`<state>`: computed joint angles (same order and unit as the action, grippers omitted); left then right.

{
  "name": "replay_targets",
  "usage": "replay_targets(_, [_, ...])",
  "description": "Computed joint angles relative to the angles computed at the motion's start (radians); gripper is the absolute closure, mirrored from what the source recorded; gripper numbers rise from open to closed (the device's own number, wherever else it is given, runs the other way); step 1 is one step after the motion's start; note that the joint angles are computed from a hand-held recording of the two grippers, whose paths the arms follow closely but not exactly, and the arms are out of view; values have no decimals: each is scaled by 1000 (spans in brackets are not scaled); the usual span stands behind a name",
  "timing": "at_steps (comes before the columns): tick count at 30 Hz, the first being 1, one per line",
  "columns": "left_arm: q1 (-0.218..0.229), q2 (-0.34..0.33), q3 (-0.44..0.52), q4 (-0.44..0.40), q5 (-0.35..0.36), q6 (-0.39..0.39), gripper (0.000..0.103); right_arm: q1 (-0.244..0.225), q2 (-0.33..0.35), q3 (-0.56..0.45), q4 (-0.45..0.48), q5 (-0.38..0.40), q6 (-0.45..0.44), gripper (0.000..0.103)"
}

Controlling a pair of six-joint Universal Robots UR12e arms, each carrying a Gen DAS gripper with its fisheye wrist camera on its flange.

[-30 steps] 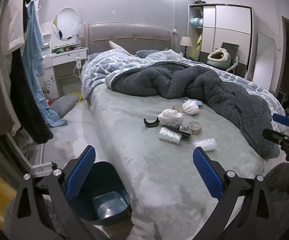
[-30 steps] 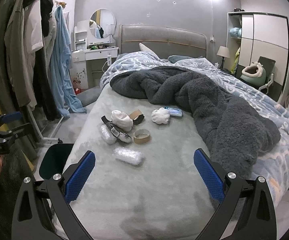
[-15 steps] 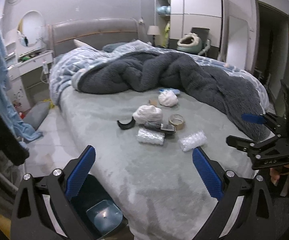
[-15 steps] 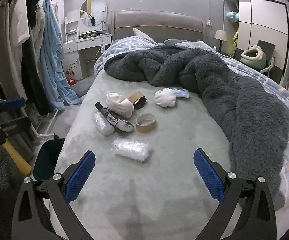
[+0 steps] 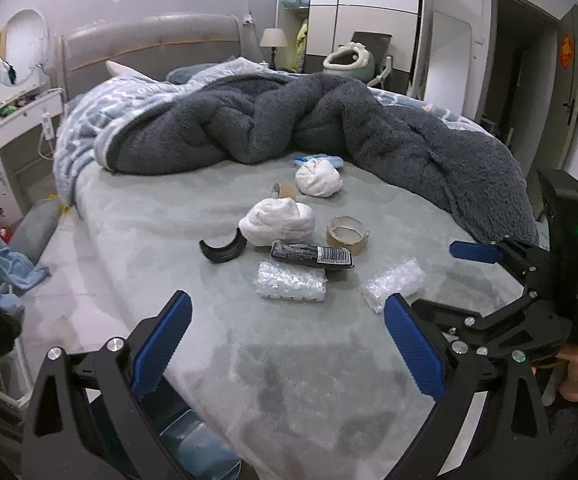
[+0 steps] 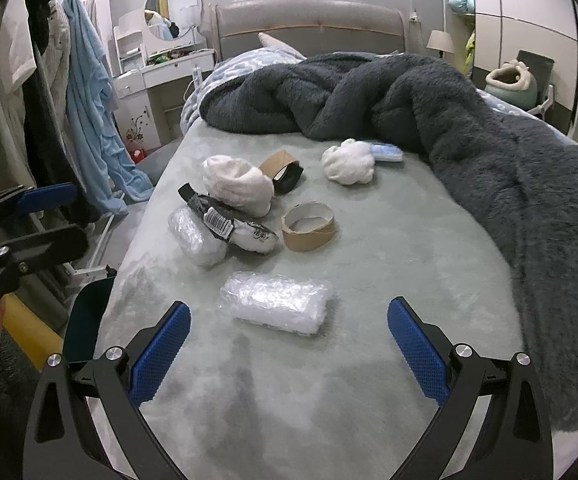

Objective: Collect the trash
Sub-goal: 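Grasp the bubble-wrap roll with the right gripper while the left gripper grasps the snack wrapper, then carry the bubble-wrap roll and snack wrapper in both grippers over the teal bin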

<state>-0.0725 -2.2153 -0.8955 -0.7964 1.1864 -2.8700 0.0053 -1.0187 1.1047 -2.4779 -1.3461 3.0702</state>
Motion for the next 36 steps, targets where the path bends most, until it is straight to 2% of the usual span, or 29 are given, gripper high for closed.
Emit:
replay_targets(5, [1, -48, 73, -63, -30, 10, 5, 8, 28, -35, 33, 2, -4, 5])
replay_targets(10, [-6, -95, 151, -111, -43, 25, 5, 13, 53, -66, 63, -4, 0, 13])
replay_targets(14, [-13, -129, 207, -157, -45, 41, 5, 11, 61, -82, 88, 6, 6, 30])
replay_targets(17, [-21, -151, 242, -192, -29, 60, 5, 9, 62, -87, 101, 14, 12, 35])
replay_targets(31, [-49, -228, 373, -290, 32, 107, 14, -26, 37, -51, 57, 31, 91, 36])
replay_targets(33, [-56, -239, 391, -307, 50, 111, 16, -30, 34, -46, 53, 32, 93, 36])
replay_targets(36, [-64, -249, 410, -313, 89, 108, 25, -34, 29, -39, 53, 33, 90, 36])
